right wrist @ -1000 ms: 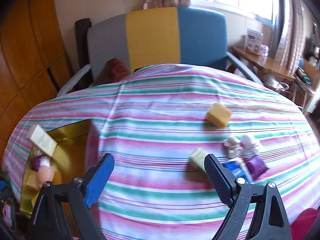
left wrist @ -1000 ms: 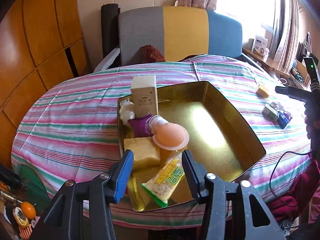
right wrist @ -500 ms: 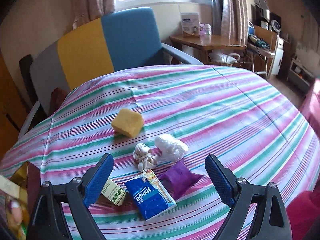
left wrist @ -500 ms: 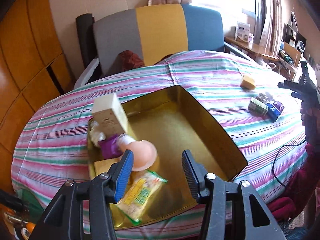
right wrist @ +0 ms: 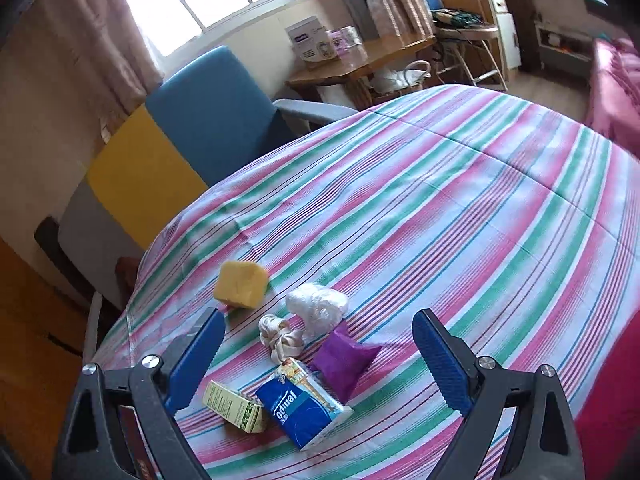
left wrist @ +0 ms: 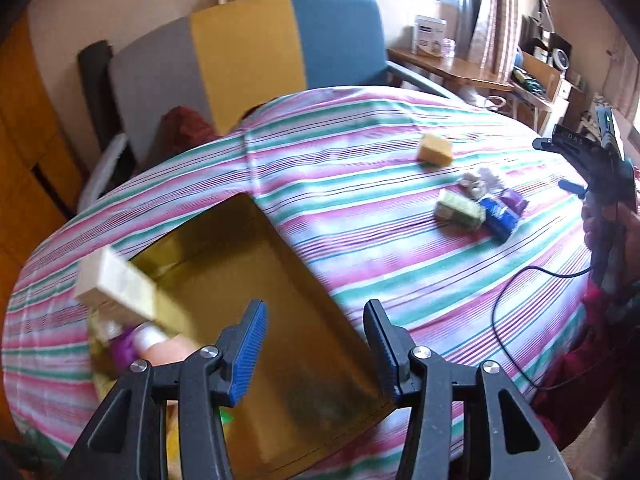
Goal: Organize objects
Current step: 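Grasp the yellow sponge with the left gripper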
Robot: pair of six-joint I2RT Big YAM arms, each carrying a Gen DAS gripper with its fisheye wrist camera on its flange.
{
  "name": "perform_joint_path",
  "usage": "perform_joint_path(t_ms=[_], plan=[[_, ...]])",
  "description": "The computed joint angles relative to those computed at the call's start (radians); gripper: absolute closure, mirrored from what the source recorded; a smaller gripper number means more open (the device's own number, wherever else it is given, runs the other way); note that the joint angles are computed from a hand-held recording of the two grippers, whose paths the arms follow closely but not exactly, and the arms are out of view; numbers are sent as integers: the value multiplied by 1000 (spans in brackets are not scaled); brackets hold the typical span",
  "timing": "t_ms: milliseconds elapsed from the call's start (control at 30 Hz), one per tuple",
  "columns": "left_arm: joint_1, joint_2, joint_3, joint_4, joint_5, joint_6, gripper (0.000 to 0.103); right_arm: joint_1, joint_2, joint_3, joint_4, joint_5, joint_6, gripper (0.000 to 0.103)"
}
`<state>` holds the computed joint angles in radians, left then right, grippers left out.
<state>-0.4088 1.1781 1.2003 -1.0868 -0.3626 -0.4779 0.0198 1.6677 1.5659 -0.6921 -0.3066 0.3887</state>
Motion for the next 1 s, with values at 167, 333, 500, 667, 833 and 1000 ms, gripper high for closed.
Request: perform_joint_path(t_ms=[167,333,500,667,833,1000], plan=[[-3,105,87,42,78,28,52,-48,14,2,-2,-50,128,7],[2,233,185,54,177,32,52,-49,31,21,-30,-85,129,7],[15,337,267,53,236,27,54,-45,35,24,-37,-110,111,7],[33,438,380,50,264,57,55,-46,47,33,-51,-150,110,7],[67,588,558,12,322,58,55,-44,57,40,-67,-192,92,7],[67,759,785,-48,289,122,29,-45,68,50,-81,-241,88,7]])
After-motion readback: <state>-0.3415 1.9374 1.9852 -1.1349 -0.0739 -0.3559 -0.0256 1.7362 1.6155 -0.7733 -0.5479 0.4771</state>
